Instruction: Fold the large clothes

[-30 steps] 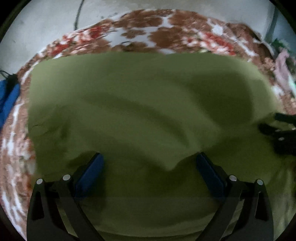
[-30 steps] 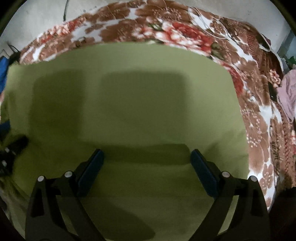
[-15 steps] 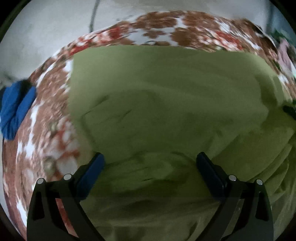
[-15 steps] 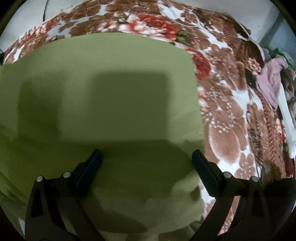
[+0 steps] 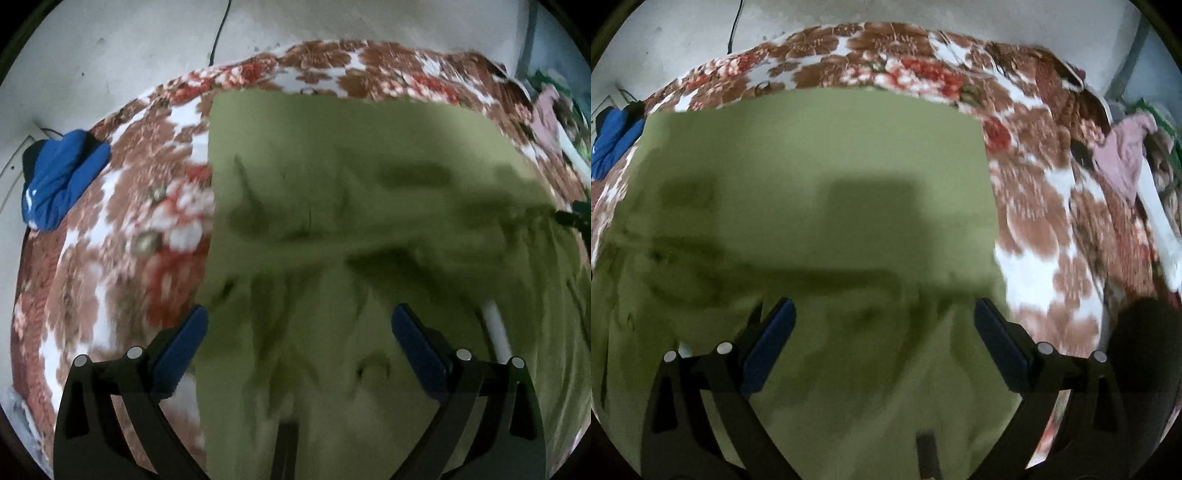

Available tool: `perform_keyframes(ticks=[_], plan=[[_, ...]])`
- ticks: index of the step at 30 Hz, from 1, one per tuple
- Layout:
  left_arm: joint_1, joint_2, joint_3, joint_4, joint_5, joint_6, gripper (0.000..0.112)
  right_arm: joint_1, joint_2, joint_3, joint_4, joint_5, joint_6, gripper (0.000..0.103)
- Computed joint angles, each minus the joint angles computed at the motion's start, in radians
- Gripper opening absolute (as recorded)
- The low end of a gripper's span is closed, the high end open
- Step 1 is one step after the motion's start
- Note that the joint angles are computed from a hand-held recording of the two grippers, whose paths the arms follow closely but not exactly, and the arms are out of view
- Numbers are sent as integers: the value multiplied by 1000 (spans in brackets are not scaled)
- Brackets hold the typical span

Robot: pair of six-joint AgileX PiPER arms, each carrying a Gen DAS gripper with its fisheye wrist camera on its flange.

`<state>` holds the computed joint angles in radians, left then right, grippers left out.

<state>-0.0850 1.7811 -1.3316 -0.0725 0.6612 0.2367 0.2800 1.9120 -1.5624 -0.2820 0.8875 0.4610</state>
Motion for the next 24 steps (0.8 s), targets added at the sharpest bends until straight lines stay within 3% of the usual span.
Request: perform_keyframes(ticks=[4,12,15,24], plan=[[69,-105,173,-81,26,80,98,35,-177,279,-10,-55,53,96],[203,-315,458,-51,53,173,98,77,-459,668,-91,-71,168,96],[275,-385,529,-64,84,235,98,96,-556,770,-113,-34,186,96],[512,-534,682,-68,193,444,98,1,-815,970,-40,104,1,96]])
